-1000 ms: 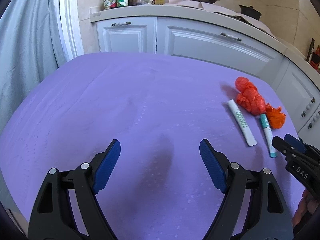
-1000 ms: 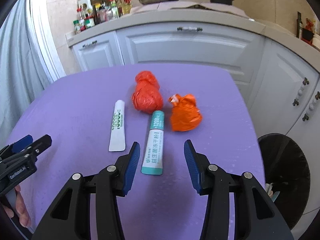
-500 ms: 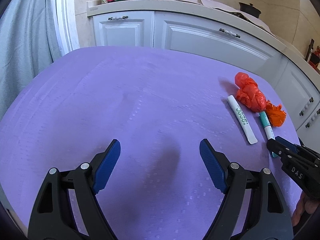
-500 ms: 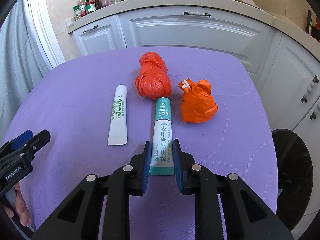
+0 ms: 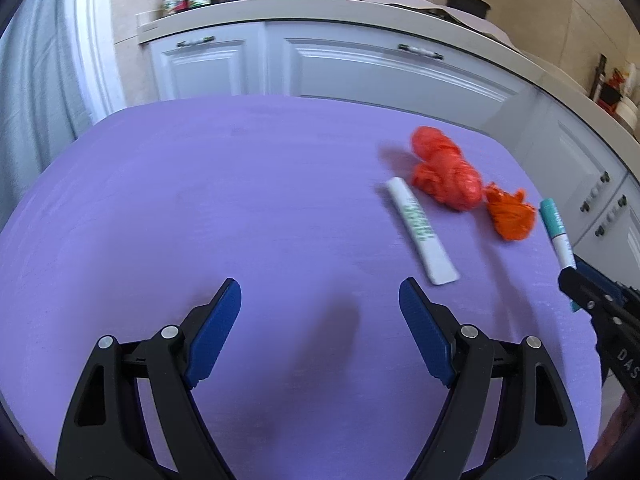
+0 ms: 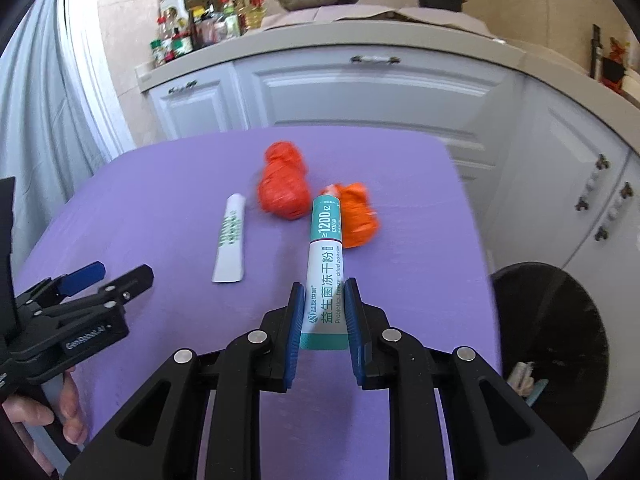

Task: Collect trash
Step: 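Grasp the white tube with green lettering with the left gripper, then carry both tubes toward the bin with both grippers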

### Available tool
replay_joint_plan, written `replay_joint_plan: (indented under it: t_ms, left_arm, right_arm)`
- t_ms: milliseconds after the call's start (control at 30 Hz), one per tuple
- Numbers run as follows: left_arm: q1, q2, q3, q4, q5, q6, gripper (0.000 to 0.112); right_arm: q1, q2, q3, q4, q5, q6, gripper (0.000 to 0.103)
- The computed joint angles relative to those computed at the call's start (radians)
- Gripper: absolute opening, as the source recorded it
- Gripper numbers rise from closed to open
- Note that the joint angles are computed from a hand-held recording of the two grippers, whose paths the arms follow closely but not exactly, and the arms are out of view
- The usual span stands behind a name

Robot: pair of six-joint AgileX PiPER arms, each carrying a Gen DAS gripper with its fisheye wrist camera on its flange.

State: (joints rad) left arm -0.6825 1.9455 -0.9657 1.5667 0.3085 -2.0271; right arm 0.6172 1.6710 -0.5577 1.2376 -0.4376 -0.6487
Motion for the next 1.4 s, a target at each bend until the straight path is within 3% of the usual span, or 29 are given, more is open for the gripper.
replay_joint_plan:
  t_ms: [200,567,867,1033,1133,1300,1400]
  left_arm:
    - [-0.056,0.077,-0.130,-0.201,0.019,0.212,0.079]
    - [-0.073,0.240,-0.408,-0.702,0.094,0.746,0.078]
    - [-0.067,0.212,-0.359,-0.612,0.043,0.690,0.022]
    - [-0.052,0.169,-0.278,-0.520,-0.017,0.595,0.021]
    - [-0.053,0.134,-0.216,-0.379,-0.035,0.446,0.021]
    - [-0.080,0.052,-0.090,-0.077,-0.001,0.131,0.021]
    - [-0.094,0.003,-0.025,0.018,0.016,0.025,0.021]
  right_arm:
    - [-0.069,-0.066,0.082,-0.068,-0.016,0.058,0.022]
    - [-0.220,-0.097,0.166,-0.376,0.002,0.307,0.022]
    - [-0.235,-0.095,0.171,-0.456,0.000,0.375,0.022]
    - [-0.207,-0.106,0.180,-0.412,-0.007,0.350,0.022]
    - [-0.184,-0.119,0.184,-0.366,-0.010,0.318,0.022]
    - [-0.119,-0.145,0.201,-0.279,-0.041,0.277,0.022]
    - [-0.079,-0.165,0.220,-0.239,-0.065,0.267,0.022]
